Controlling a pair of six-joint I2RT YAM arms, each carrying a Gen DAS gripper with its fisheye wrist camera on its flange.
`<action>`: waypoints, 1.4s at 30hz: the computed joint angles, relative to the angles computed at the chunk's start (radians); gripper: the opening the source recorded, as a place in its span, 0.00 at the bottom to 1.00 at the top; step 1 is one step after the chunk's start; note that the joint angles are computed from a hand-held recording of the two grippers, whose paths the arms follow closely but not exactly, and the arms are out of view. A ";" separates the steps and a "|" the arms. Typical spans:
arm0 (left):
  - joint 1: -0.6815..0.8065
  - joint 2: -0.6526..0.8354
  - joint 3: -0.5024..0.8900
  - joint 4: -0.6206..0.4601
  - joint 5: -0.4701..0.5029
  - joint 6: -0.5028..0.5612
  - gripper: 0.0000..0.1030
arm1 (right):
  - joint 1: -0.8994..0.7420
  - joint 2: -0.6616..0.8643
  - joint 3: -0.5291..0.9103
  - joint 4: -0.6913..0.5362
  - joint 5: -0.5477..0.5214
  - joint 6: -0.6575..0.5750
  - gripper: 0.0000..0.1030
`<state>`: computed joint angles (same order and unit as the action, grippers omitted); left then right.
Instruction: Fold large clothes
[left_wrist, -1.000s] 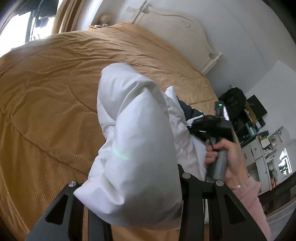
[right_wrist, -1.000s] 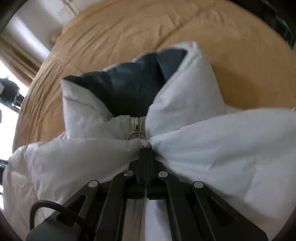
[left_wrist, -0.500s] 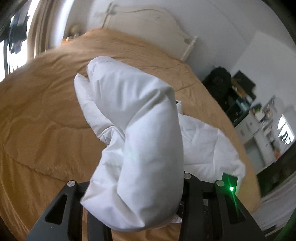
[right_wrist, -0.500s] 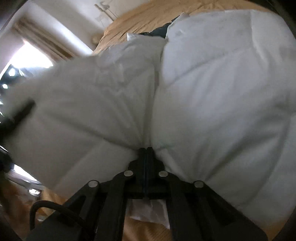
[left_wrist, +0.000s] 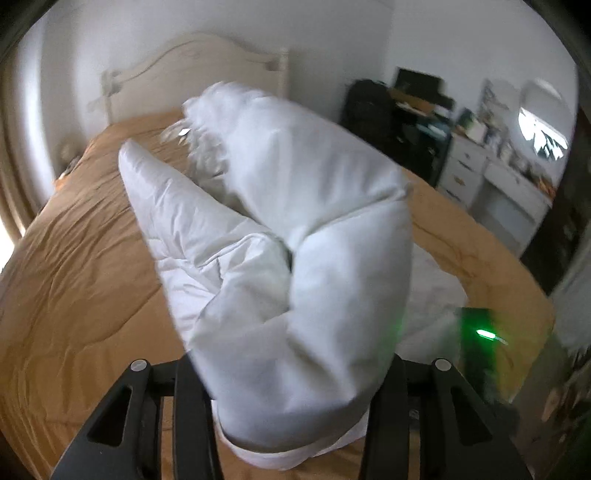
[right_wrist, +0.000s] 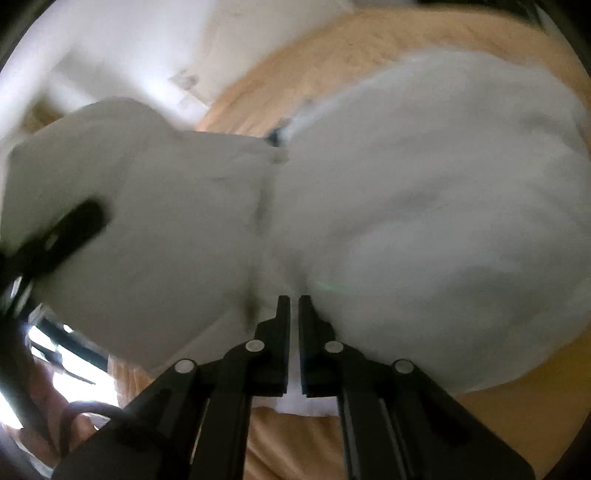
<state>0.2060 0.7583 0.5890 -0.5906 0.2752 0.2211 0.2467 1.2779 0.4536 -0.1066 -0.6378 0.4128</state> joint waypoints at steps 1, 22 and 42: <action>-0.110 0.007 -0.017 0.032 -0.082 -0.034 0.44 | -0.054 0.124 0.019 0.023 -0.089 -0.025 0.00; -1.042 0.641 -0.170 0.518 -0.776 -0.257 0.64 | -0.566 0.000 0.737 -0.918 0.057 -0.697 0.28; -0.824 0.024 -0.262 0.075 -0.716 0.041 0.73 | 0.040 1.106 1.776 -1.427 0.295 -0.581 0.00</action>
